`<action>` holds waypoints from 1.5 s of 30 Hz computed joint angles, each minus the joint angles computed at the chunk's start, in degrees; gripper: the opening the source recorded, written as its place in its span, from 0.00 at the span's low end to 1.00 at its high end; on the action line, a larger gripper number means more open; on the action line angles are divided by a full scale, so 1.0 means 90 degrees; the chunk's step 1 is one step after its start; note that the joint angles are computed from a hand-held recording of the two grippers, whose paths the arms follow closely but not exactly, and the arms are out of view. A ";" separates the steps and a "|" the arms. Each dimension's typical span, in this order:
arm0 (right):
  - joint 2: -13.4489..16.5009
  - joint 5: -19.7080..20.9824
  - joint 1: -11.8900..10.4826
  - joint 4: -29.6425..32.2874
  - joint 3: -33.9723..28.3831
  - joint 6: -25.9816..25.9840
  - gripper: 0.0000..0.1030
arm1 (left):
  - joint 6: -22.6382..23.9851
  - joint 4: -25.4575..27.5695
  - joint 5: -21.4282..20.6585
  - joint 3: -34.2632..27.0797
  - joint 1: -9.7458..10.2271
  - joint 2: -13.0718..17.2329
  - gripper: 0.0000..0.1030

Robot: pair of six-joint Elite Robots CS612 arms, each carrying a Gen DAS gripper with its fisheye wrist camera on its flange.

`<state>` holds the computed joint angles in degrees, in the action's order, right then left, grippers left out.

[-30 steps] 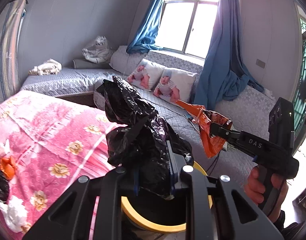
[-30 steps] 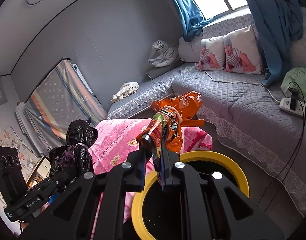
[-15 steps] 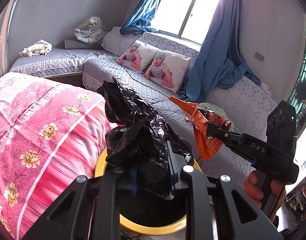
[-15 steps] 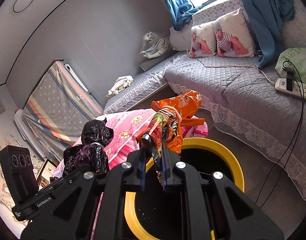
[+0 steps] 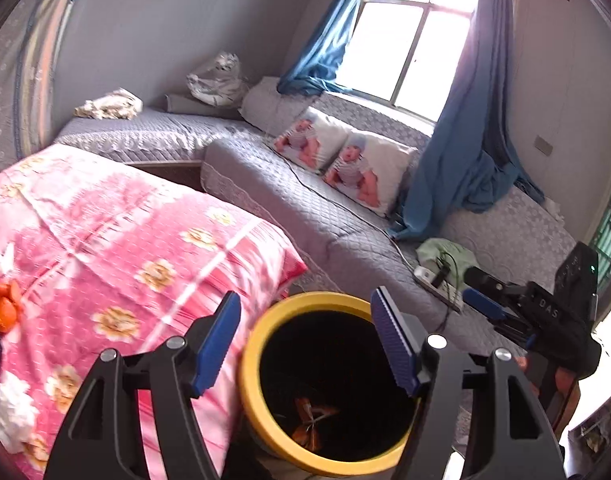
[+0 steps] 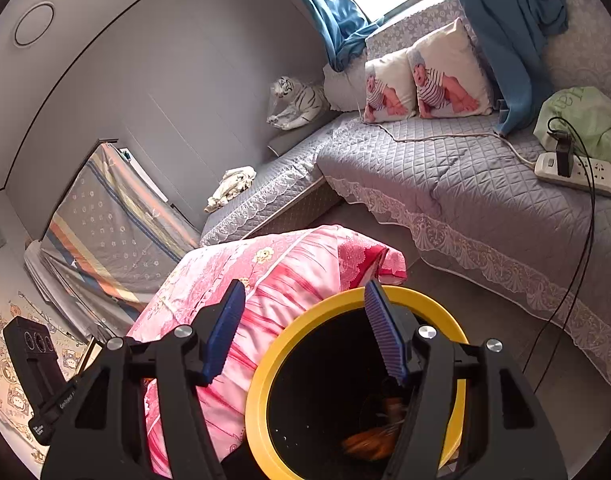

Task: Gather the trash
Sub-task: 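Open both tools to drop the bag and wrapper into the bin, then grasp the blue gloves with the left tool while the right tool grasps the white tissue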

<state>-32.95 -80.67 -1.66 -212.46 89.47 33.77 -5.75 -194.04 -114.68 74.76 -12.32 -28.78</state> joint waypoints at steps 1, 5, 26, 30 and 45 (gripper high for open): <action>-0.0005 -0.0047 0.0016 -0.0023 -0.0001 -0.0040 0.58 | -0.0061 -0.0072 0.0057 0.0015 0.0028 -0.0018 0.63; -0.0019 0.0016 0.0059 -0.0054 -0.0060 -0.0228 0.58 | -0.0227 -0.0302 0.0465 0.0112 0.0119 -0.0139 0.64; 0.0423 0.1876 0.0865 0.1243 -0.1721 -0.2463 0.58 | -0.0594 -0.1080 0.3042 0.1005 0.0990 -0.0647 0.84; 0.0604 0.2271 0.1046 0.1822 -0.2072 -0.2942 0.58 | -0.0802 -0.1079 0.3373 0.1194 0.1126 -0.0649 0.85; 0.1250 0.3082 0.1425 0.3449 -0.3057 -0.4123 0.58 | -0.1160 -0.0692 0.3501 0.1254 0.1352 -0.0377 0.85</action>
